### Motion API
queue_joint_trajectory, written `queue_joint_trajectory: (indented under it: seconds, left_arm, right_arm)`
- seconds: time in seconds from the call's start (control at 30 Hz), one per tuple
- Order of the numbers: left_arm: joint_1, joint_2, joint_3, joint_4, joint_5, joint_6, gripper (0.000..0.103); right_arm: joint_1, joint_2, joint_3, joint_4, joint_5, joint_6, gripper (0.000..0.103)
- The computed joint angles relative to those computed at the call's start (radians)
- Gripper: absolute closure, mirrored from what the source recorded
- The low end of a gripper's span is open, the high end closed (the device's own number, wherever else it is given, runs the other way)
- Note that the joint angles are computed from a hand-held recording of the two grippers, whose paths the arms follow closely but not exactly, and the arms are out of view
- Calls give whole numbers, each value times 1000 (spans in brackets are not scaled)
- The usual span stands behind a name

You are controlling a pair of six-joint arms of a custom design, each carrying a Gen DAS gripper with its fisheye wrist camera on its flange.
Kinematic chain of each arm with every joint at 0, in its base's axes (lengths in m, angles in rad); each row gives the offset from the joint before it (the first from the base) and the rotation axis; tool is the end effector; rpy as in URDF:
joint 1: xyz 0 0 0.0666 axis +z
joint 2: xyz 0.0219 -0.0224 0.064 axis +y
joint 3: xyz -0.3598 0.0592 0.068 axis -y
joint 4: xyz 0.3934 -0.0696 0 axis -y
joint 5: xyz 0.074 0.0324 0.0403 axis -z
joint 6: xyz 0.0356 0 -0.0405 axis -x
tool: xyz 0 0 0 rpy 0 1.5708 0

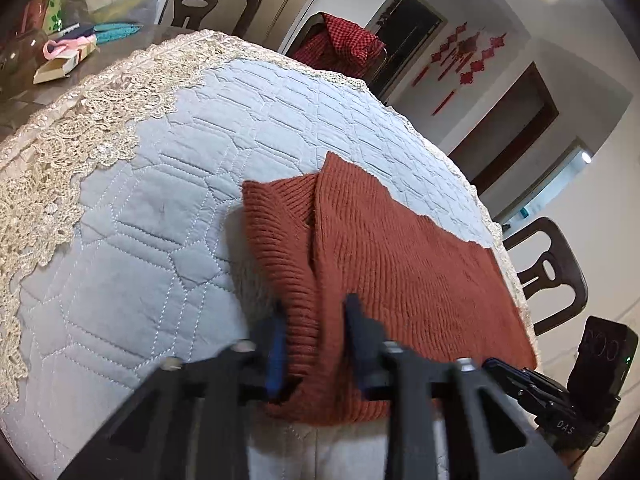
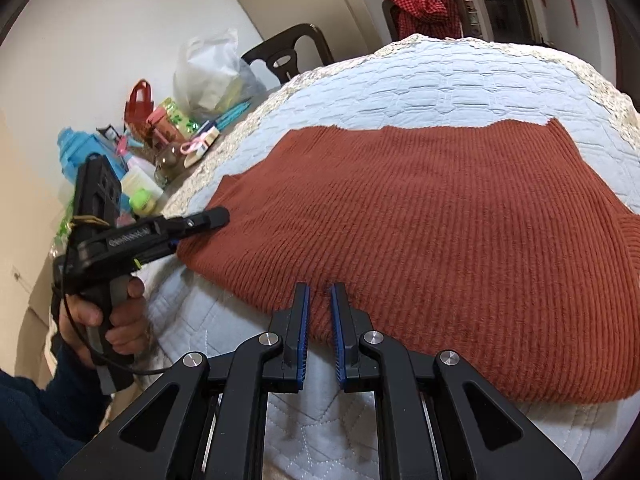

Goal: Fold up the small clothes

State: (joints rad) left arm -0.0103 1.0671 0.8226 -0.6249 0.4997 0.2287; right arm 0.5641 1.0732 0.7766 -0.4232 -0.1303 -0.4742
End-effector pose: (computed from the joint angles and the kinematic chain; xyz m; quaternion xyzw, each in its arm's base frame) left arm 0.3571 -0.0211 0.3028 -0.0147 0.9138 -0.2702 0.3028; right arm 0.3089 0.2004 0.2920 -0.0677 0.9068 0.2558 0.3282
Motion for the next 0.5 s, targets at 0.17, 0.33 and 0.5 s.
queue_joint_trajectory:
  seconds: [0.17,0.33,0.5]
  left_arm:
    - [5,-22,21,17,73,10,85]
    - [-56,-53,79,51,142,30,85]
    - [-189,-14,158,77,165,42,85]
  right_arm:
    - [-32,-51,-20,0,36,-6,93]
    - [-70,-100,-51,-10,61,-29,92]
    - [-103,-157,-88,-21,80,-57,92]
